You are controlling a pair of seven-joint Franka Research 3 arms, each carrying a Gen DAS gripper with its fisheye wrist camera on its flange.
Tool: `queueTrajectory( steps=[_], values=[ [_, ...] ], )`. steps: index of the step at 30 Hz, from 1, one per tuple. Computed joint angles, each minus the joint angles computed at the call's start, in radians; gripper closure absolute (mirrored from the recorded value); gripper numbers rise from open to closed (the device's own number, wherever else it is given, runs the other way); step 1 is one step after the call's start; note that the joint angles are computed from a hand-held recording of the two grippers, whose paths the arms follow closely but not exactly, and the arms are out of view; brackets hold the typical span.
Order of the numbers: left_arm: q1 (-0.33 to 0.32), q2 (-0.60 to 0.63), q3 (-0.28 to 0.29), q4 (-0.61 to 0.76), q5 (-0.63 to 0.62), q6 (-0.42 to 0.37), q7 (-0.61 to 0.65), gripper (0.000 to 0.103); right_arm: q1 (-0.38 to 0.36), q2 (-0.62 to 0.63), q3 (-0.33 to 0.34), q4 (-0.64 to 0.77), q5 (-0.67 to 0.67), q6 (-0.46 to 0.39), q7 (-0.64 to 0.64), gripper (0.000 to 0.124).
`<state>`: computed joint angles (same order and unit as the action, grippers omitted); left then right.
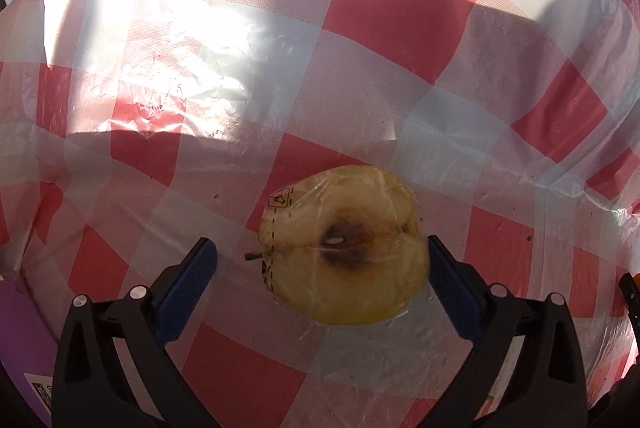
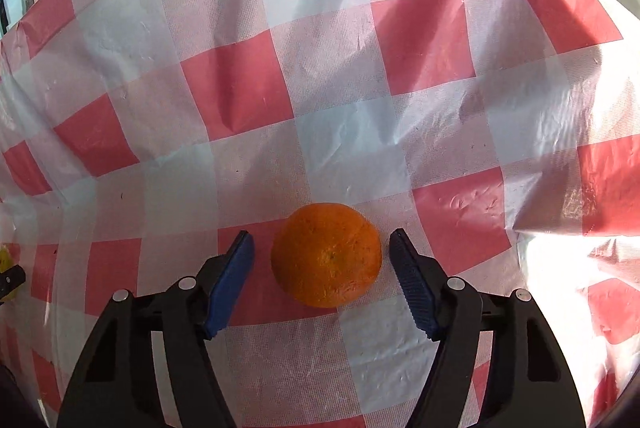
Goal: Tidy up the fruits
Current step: 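Grasp the last orange with the right gripper while the left gripper grasps the wrapped halved apple, then carry the orange and halved apple into the white box and open both grippers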
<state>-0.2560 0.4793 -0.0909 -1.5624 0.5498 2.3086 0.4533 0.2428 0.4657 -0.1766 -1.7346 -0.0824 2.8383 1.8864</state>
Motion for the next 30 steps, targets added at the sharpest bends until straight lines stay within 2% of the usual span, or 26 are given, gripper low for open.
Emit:
queueTrajectory(
  steps=[3,5,8,10,13,18,23,30],
  values=[
    [-0.014,-0.006,0.009,-0.013,0.034,0.017,-0.026,0.008,-0.006,-0.005,0.0,-0.01,0.007,0.01,0.002,0.061],
    [-0.016,-0.035,0.007,-0.055,0.054,0.043,-0.031,0.025,-0.02,-0.001,0.009,0.006,0.019,0.001,-0.015,0.061],
    [-0.014,-0.042,-0.003,-0.06,0.05,0.044,-0.011,0.034,-0.02,-0.009,0.006,-0.002,0.018,0.0,-0.019,0.061],
    [-0.006,-0.042,-0.01,-0.054,0.035,0.043,0.014,0.035,-0.018,-0.009,0.004,-0.002,0.017,0.0,-0.019,0.062],
    [-0.001,-0.048,-0.018,-0.062,0.019,0.042,0.041,0.037,-0.022,-0.029,0.004,-0.031,0.019,0.021,-0.021,0.078],
    [-0.004,-0.118,-0.042,-0.137,-0.008,0.072,0.071,0.037,-0.049,-0.088,0.039,-0.108,0.064,0.041,-0.057,0.079],
    [-0.021,-0.225,-0.09,-0.284,-0.028,0.135,0.113,0.037,-0.088,-0.243,0.096,-0.308,0.148,0.084,-0.134,0.079],
    [-0.051,-0.338,-0.157,-0.44,-0.122,0.187,0.24,0.037,-0.111,-0.474,0.148,-0.57,0.229,0.038,-0.223,0.079]
  ],
)
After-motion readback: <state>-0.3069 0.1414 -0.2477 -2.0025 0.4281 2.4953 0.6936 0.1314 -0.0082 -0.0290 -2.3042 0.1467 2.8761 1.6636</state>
